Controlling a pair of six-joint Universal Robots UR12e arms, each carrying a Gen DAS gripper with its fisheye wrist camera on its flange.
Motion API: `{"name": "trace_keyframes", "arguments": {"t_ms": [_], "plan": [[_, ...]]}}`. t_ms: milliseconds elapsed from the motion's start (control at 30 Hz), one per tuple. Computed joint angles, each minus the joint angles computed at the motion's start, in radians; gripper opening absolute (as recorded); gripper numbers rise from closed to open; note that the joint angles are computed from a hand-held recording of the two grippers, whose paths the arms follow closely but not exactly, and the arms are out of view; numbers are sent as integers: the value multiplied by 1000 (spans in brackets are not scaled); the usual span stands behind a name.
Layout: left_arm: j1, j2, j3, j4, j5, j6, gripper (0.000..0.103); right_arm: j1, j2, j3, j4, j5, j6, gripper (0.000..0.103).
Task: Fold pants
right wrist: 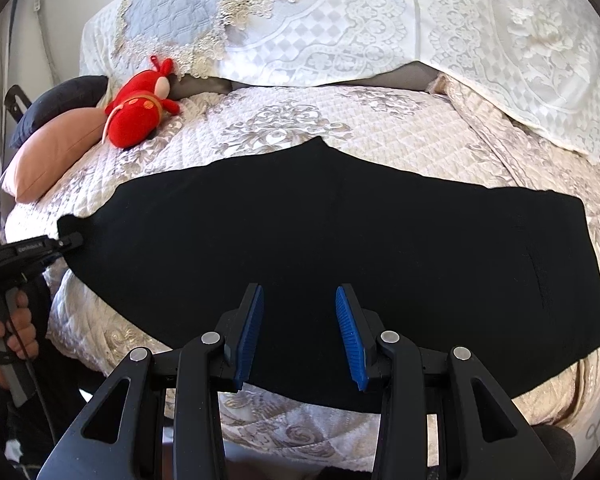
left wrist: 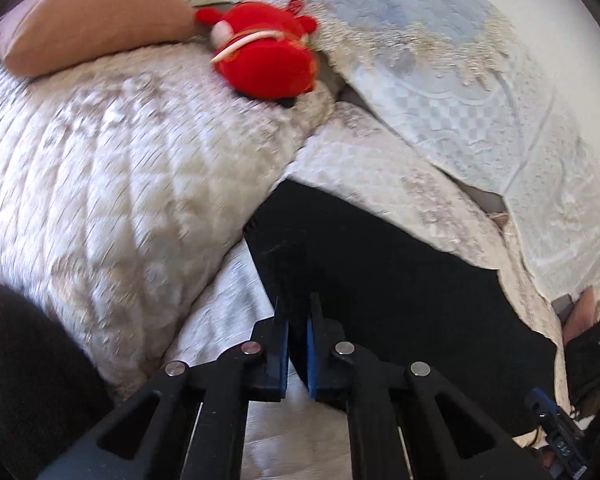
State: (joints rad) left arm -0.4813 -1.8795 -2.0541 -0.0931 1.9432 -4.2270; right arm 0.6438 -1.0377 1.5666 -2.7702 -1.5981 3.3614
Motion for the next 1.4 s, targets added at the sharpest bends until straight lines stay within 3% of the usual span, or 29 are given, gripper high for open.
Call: {"name": "trace_keyframes", "arguments": {"t_ms": [167,400,700,833,967,1067,1200,1300,1400], "plan": [[-4,-6,44,72,-25,134,8,-10,-8,18,-11,-4,30,39],[-24,-82,187,137,-171,374,8,-27,-26,52,-49,-14,86,39],[-50,-208,329,82,-460,543,8,-52,-58,109,-62,-41,146,39],[-57,-238,353,8,-514,555,8,-62,-65,126,-60,-35,170,39],[-60,-237,351,8,-522,558,8,-65,-65,126,-64,-32,172,39],[-57,-223,337,21,-561,572,14,-65,-61,120,-67,-24,171,39],[-57,-196,304,57,-571,591,15,-71,-53,110,-84,34,180,39],[-56,-168,268,86,-508,562,15,-79,-42,100,-97,111,194,39],[-53,-138,237,66,-385,525,15,-92,-22,83,-102,225,215,39]]}}
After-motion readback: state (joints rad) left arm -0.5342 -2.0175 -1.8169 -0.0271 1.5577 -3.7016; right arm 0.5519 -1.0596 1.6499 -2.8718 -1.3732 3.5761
